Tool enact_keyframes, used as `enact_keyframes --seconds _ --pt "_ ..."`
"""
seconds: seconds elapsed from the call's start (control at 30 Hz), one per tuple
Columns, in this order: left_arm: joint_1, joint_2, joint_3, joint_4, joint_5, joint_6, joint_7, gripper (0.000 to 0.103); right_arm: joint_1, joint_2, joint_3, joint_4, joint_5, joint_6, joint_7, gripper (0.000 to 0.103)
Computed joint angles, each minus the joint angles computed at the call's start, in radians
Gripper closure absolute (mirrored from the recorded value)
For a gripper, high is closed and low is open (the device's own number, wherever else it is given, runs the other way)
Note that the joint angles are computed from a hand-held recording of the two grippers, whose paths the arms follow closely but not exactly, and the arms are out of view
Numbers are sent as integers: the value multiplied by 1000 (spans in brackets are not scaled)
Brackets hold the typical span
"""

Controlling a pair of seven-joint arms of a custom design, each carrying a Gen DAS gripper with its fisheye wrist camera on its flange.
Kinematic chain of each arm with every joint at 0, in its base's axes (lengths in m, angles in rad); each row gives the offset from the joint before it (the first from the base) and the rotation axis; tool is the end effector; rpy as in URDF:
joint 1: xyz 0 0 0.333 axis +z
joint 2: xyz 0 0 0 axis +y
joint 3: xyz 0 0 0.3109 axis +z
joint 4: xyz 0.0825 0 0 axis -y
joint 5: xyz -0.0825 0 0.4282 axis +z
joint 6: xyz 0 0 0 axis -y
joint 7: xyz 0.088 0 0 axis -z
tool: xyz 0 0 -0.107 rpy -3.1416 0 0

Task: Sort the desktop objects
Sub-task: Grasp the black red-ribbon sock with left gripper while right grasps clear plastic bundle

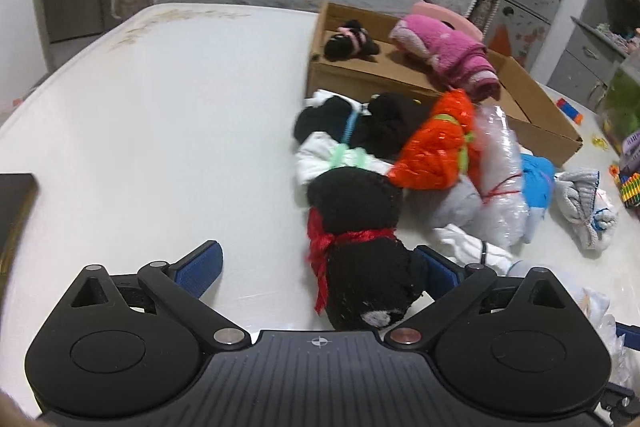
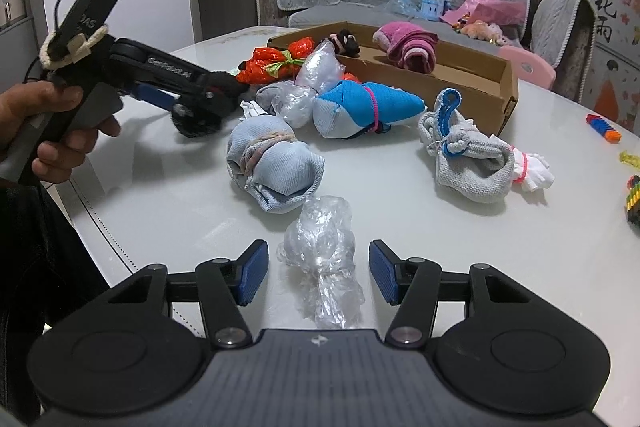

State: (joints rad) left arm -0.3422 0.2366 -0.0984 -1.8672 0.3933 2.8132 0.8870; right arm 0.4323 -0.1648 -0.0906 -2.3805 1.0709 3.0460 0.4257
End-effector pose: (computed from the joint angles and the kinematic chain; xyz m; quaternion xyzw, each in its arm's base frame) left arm 0.6255 -0.3107 0.4435 -0.6353 0.6827 -0.3091 0.1863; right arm 0.5284 0.1151 0.4209 -0.7660 0.4799 -0.2226 0.3652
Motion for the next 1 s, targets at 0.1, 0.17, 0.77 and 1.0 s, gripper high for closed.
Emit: enact_keyframes --seconds 0.1,0.17,0.77,1.0 --pt "-14 -5 19 5 61 -4 -22 2 -3 1 2 -1 -12 4 17 51" --pt "-8 9 7 28 62 -14 9 2 -5 1 3 0 -23 2 30 51" --pt "-4 -9 -12 14 23 -32 108 53 19 -23 -31 0 31 -32 -6 73" --pt "30 -99 -46 -52 -20 1 162 53 -20 -50 -32 23 241 -101 -122 73"
